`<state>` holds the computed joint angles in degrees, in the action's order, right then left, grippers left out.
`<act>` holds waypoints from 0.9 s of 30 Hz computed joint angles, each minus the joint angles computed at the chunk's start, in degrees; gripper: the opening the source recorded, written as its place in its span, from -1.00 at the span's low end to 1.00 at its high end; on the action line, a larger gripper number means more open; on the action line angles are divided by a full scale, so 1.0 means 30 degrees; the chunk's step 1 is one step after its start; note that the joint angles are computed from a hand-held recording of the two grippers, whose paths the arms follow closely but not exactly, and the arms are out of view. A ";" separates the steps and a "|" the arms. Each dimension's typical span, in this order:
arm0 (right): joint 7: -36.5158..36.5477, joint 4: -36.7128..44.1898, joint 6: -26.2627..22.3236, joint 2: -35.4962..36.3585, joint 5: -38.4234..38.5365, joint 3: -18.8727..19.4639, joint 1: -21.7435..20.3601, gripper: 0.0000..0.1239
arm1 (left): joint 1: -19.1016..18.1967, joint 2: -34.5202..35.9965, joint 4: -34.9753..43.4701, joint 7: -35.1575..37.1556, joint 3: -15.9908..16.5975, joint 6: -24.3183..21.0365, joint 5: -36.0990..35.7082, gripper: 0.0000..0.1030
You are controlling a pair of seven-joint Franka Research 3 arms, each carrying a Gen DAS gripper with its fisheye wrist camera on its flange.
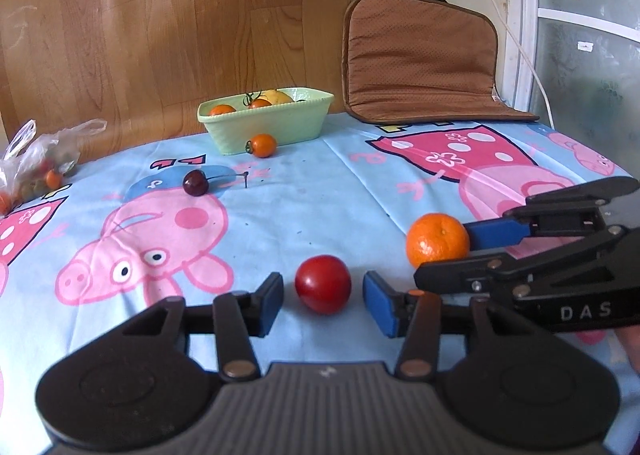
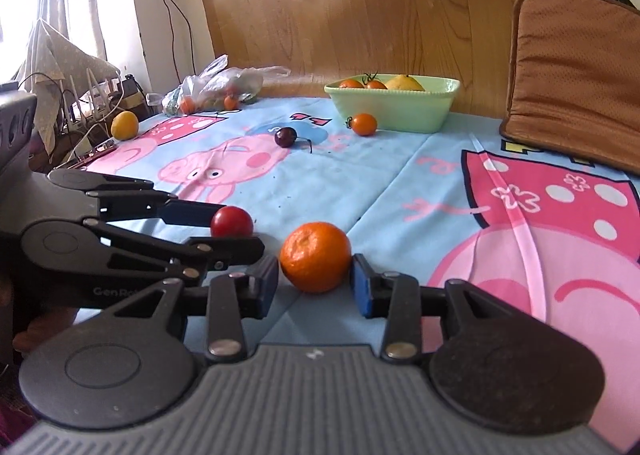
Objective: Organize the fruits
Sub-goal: 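Carry the red tomato into the bowl while the right gripper carries the tangerine there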
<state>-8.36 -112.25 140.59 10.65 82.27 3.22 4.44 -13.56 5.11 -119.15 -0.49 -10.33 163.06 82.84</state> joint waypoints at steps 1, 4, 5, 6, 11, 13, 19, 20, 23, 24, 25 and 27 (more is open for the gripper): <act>-0.0178 -0.0032 0.0126 -0.0023 0.0064 0.0024 0.0027 -0.34 | -0.0006 -0.0030 -0.0045 -0.0068 0.0003 0.0047 0.0112 -0.24; -0.0341 -0.0118 0.0434 -0.0110 0.0278 0.0061 0.0123 -0.36 | 0.0051 -0.0079 -0.0072 -0.0258 0.0029 0.0308 0.0484 -0.42; -0.0038 -0.0016 0.0361 -0.0057 0.0237 0.0042 0.0119 -0.36 | 0.0099 -0.0071 -0.0019 -0.0240 0.0052 0.0430 0.0522 -0.42; 0.0479 0.0227 0.0068 0.0086 0.0112 -0.0003 0.0056 -0.36 | 0.0138 -0.0042 0.0076 -0.0225 0.0072 0.0526 0.0584 -0.42; 0.2890 0.2616 -0.0934 0.1481 -0.0730 0.0142 -0.0244 -0.36 | 0.0684 0.0715 0.1741 0.0339 0.0517 0.1754 0.0420 -0.42; 0.3059 0.4066 -0.0665 0.2327 -0.0597 0.0454 -0.0302 -0.36 | 0.0861 0.1383 0.2946 0.0702 0.0818 0.2178 0.0306 -0.42; 0.4024 1.0269 0.1113 0.6435 -0.0593 0.1786 -0.0318 -0.36 | 0.1299 0.4996 0.8119 0.4893 0.1505 0.2403 -0.4044 -0.42; 0.4391 1.1496 0.1597 0.7316 -0.0907 0.1951 -0.0195 -0.36 | 0.1375 0.5665 0.9029 0.5758 0.1508 0.2254 -0.4977 -0.42; 0.7122 1.5338 0.2643 1.0045 -0.3028 0.1874 0.0580 -0.36 | 0.1804 0.7824 1.1973 0.8752 0.1113 0.1457 -0.8002 -0.42; 0.8246 1.6729 0.2928 1.1041 -0.3916 0.1681 0.0928 -0.36 | 0.1964 0.8538 1.2941 0.9691 0.0899 0.1197 -0.8971 -0.42; 0.9449 1.8098 0.3141 1.2010 -0.4863 0.1407 0.1286 -0.36 | 0.2086 0.9327 1.4027 1.0652 0.0684 0.0834 -0.9881 -0.42; 1.1608 2.0538 0.3250 1.3746 -0.6446 0.0980 0.1755 -0.36 | 0.2173 1.0647 1.5869 1.2363 0.0412 0.0079 -1.1320 -0.41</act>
